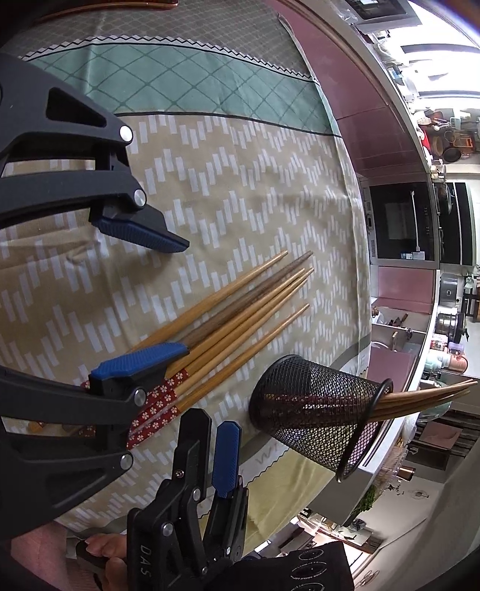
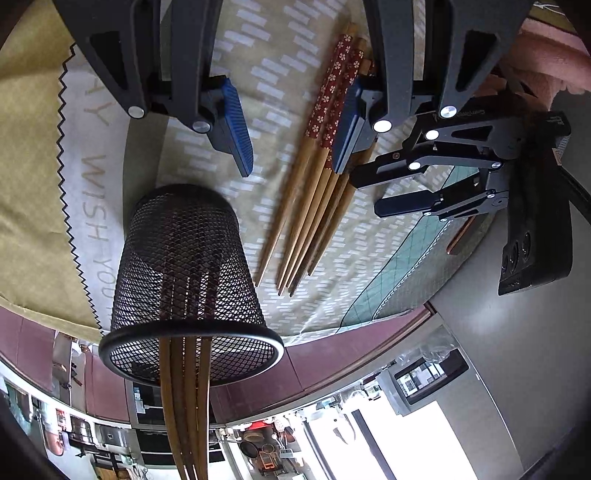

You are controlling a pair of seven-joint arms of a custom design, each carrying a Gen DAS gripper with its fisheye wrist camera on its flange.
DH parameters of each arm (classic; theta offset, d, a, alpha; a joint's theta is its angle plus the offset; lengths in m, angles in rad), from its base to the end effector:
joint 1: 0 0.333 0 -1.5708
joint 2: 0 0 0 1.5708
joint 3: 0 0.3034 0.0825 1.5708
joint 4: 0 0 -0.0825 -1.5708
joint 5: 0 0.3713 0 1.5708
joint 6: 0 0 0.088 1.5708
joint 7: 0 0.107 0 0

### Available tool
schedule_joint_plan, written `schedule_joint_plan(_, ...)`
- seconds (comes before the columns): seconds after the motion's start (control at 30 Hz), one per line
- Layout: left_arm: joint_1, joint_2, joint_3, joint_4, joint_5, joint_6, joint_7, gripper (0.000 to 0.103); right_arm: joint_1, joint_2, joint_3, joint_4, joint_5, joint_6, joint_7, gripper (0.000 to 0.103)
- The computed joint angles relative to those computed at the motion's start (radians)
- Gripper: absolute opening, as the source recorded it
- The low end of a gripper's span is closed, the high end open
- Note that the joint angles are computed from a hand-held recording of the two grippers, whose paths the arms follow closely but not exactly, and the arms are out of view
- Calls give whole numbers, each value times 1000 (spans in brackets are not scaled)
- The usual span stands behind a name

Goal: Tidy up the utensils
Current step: 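Move both open tools back down to the remaining chopsticks, then close the right tool on a chopstick while the left tool grasps another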

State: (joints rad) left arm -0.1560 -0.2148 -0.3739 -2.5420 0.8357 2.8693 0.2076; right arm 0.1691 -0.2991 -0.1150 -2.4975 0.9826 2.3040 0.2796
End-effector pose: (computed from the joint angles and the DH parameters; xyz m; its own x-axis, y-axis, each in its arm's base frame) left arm 0.3772 -0.2695 0.3825 0.0305 -0.9950 0.0947 -0.7839 -0.0826 -0.6154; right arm 0.4411 0.0408 0.4060 0.6912 -0.6374 -0.3406 -0.6744 -0.3994 -0.6210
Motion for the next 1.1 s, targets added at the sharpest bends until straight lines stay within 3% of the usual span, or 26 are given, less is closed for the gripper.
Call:
schedule_joint_plan(0.2, -3, -14, 6, -14, -22, 8, 24, 47, 19, -1, 20, -11, 3, 59, 3, 42)
schedule_joint_plan(0.4, 6, -28, 6, -34, -56, 29, 62, 37, 43, 11, 36, -10, -9, 116, 26, 36)
schedule_joint_plan(0.9, 40, 11, -7, 8, -47, 8, 63, 35, 122, 30, 62, -19, -31, 295, 46, 25)
schedule_joint_plan(1.03, 31, 26, -4, 32, -7, -34, 10, 31, 123, 42, 41, -5, -14, 259, 45, 15)
schedule_joint_plan(1.1, 22, 30, 3, 39, 10, -50, -19, 23, 113, 50, 32, 6, -2, 221, 53, 10)
